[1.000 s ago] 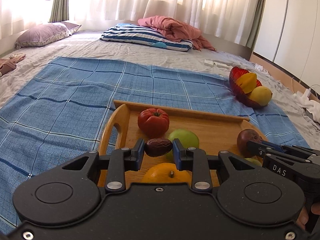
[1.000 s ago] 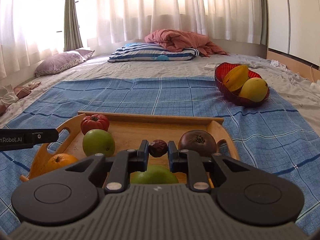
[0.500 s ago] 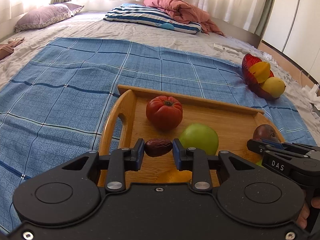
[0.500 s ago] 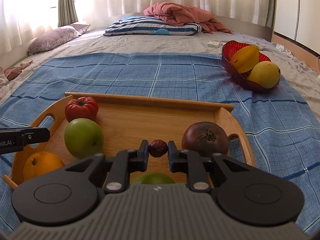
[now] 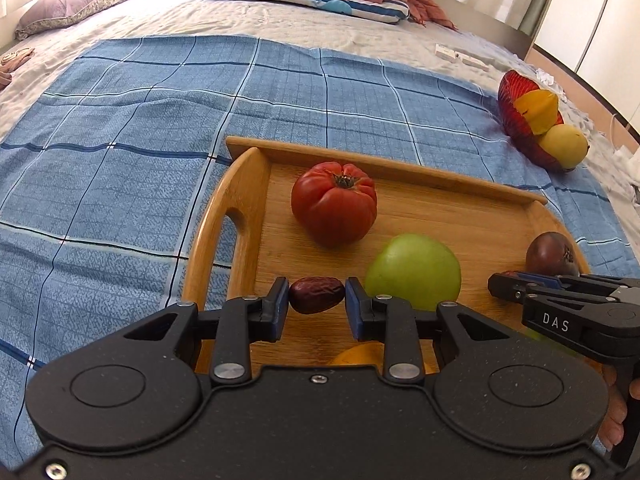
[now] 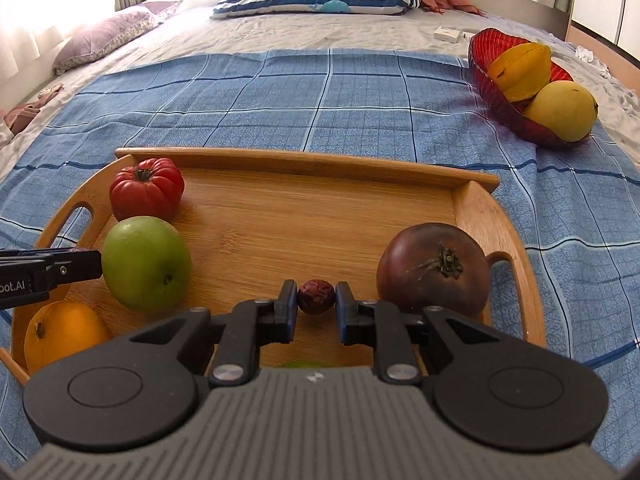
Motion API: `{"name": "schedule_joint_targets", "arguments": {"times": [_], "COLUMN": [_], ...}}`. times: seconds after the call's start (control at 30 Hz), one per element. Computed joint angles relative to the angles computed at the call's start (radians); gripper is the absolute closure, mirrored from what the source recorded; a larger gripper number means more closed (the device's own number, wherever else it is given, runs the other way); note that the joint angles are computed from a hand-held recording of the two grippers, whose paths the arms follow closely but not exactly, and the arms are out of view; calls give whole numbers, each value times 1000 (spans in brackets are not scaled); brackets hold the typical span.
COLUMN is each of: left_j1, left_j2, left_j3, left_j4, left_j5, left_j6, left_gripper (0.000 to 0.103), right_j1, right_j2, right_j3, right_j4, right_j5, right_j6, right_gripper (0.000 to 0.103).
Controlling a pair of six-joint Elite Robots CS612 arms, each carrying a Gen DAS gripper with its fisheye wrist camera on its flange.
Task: Organize fruits
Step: 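Carry the dates in both tools up over the wooden tray, then open the left tool releasing its date while the right tool releases its date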
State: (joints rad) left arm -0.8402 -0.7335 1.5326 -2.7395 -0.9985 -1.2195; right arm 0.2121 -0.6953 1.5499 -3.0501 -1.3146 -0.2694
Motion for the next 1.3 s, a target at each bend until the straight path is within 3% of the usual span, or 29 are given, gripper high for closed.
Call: {"name": "schedule_joint_targets", "arguments": {"times": [0.33,0.8,0.87,0.93,1.3], "left_j1": [7,6,6,4,-16], "left_j2": [11,14,13,12,-8], "left_j3": [-15,-20,-19,-18,15], "left_j4": [16,38,38,40,8], "left_j5": [-20,-7,-5,-2,57], "left_j6": [-6,-16,-21,-26,-33], "left_gripper": [74,74,71,67,43], "right_j1": [2,-2,-3,-4,-14], "right_j2": [0,1,1,1,-8], "right_j3": [-19,-15,-13,-11,23], "right_j4": [50,36,33,28,-61], "right_j5": [-11,1,4,8,38], "right_j6": [-22,-12,-9,-5,14], "right_gripper": [78,75,71,61,51]}}
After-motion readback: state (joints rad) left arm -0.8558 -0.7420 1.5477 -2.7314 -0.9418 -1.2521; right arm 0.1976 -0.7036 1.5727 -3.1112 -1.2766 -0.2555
